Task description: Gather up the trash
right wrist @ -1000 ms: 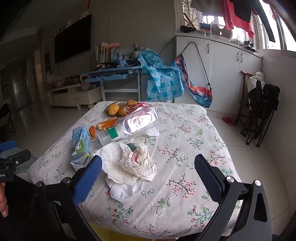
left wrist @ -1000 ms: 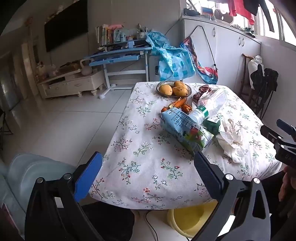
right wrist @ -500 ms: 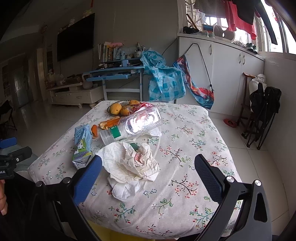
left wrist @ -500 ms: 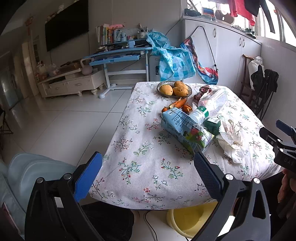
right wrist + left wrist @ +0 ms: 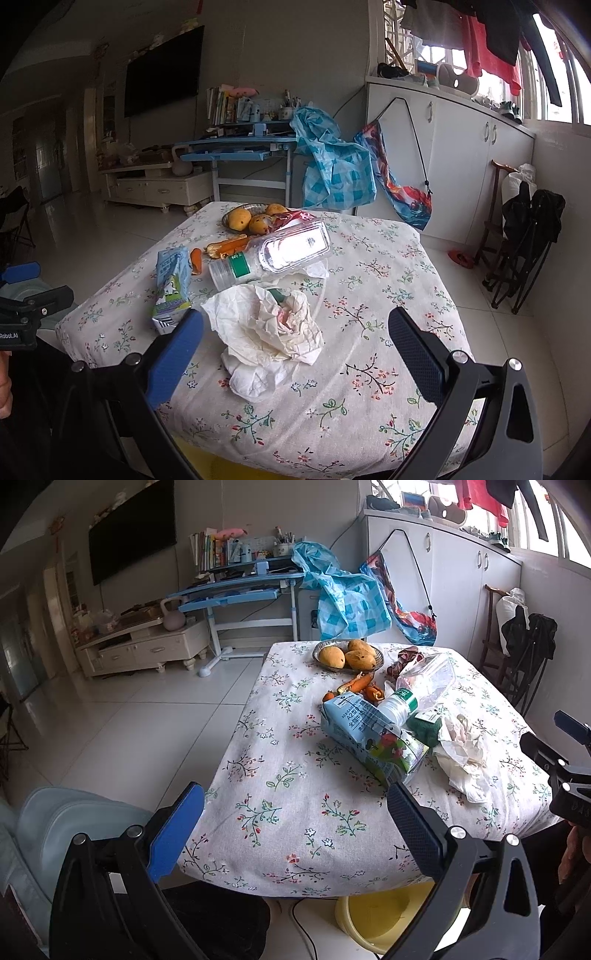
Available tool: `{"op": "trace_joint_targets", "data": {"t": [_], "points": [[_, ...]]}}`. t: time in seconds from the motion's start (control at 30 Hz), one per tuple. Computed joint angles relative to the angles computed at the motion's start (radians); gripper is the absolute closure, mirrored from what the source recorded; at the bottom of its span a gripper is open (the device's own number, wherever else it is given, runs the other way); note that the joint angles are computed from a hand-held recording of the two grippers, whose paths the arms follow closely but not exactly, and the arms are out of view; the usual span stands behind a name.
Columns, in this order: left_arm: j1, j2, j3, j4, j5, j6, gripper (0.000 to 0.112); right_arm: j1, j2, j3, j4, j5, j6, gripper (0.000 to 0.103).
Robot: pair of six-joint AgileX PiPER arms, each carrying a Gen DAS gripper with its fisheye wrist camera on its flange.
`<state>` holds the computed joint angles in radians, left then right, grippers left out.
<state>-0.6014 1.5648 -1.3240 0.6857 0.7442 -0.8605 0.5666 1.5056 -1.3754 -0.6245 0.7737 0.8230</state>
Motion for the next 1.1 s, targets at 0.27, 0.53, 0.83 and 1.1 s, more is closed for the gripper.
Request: {"op": "trace_joint_targets", "data": {"t": [0.27,0.53,0.83,1.1], "points": [[-0.010,0.020,-0.032,0.002,0.022,0.000,0.016,0.004,-0.004,0.005,-0.003,-0.006,-0.007,0.007],[-0.011,0.020,-0.032,0.004,0.024,-0.001,0.016,0.002,-0.001,0.002,0.013,-0.007,-0.021,0.007],[-0.012,0.021,-0.035,0.003,0.026,0.001,0.016,0.006,0.005,0.000,0.026,-0.006,-0.034,0.007],[-0.011,0.025,-0.037,0.004,0.025,-0.002,0.016,0.006,0.011,-0.005,0.045,-0.004,-0.057,0.007]]}}
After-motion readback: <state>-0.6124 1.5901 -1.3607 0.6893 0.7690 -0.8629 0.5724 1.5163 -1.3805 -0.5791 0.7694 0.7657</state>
